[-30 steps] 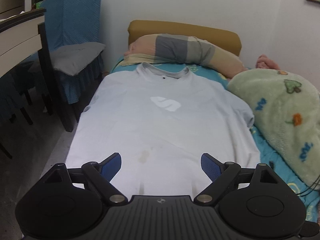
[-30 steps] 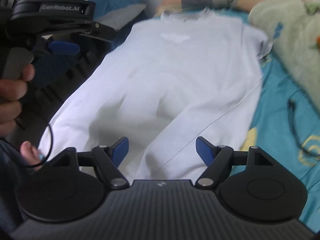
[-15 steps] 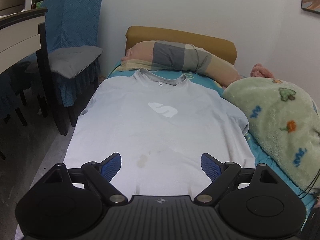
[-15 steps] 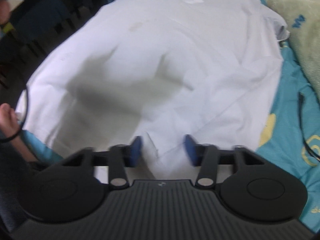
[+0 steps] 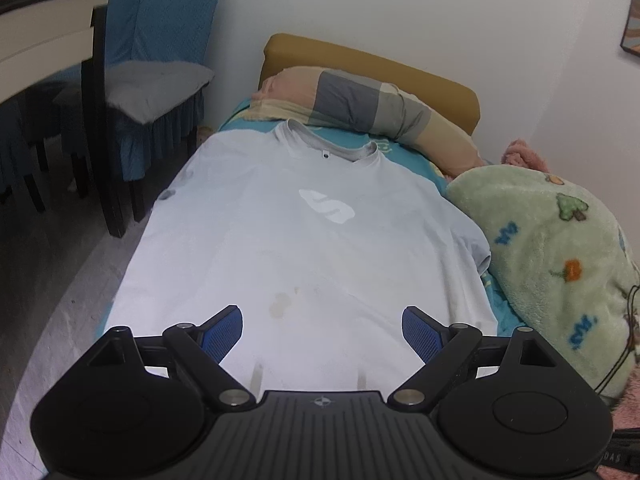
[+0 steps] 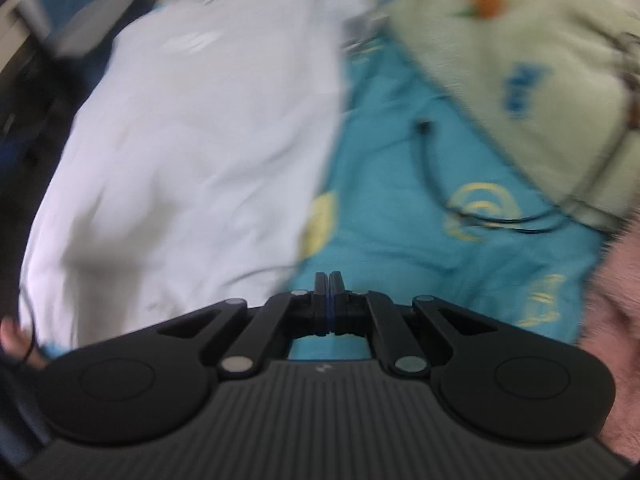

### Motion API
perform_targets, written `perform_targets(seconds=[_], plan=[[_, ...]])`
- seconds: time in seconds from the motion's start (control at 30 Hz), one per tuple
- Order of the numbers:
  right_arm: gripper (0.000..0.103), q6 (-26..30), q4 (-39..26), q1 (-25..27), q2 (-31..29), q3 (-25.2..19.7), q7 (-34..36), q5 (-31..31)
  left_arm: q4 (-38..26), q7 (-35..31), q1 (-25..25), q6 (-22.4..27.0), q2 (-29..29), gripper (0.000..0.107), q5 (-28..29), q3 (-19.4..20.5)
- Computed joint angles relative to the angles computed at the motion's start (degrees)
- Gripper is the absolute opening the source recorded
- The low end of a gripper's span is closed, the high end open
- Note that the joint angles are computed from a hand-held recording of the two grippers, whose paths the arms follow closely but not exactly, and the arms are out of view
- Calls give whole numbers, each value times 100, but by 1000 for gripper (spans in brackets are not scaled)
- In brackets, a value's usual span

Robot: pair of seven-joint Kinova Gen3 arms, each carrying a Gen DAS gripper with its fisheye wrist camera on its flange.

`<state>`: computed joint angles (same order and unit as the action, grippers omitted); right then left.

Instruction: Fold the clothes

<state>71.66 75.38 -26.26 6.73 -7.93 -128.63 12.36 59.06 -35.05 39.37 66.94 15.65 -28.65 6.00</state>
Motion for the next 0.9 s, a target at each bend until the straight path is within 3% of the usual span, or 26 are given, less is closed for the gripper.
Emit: perform_targets(seconds=[0.07, 0.17, 0.2, 0.23, 0.27, 0.3, 0.4, 0.47, 0.6, 0.67, 0.73, 0.9], plan=[[6, -412, 239, 295, -120, -276, -107, -46, 17, 11, -57, -15, -12, 89, 129, 16], [13, -470, 139, 577, 83, -624, 314, -600, -31, 20, -31, 93, 27, 89, 134, 20], [31, -528, 119, 464, 152, -612, 423, -665, -61, 20, -5, 150, 50, 89, 113, 16], [62, -603, 111, 244, 215, -516, 482, -671, -97, 18, 34, 220, 80, 89, 68, 8], [73, -768, 157, 18, 235, -325, 590, -769, -133, 14, 74, 291, 110, 89, 25, -2], [75, -959, 209, -103, 241, -224, 714, -889, -155, 15, 93, 321, 129, 89, 10, -11], [73, -1330, 248, -210, 350, -266, 1009, -1029, -202, 16, 136, 369, 174, 89, -21, -39], [72, -1286, 130, -345, 533, -287, 1201, -974, -247, 16, 139, 393, 208, 89, -17, -57], [61, -923, -178, -608, 983, -263, 1643, -879, -230, -19, 95, 333, 217, 89, 59, -75], [43, -694, -337, -767, 1110, -164, 1652, -693, -231, -40, 74, 330, 230, 89, 99, -78], [6, -491, -470, -831, 1123, -75, 1641, -573, -205, -69, 43, 292, 213, 89, 157, -74], [6, 243, -637, -563, 771, 139, 1442, -536, -123, -76, 14, 149, 152, 89, 205, -55]])
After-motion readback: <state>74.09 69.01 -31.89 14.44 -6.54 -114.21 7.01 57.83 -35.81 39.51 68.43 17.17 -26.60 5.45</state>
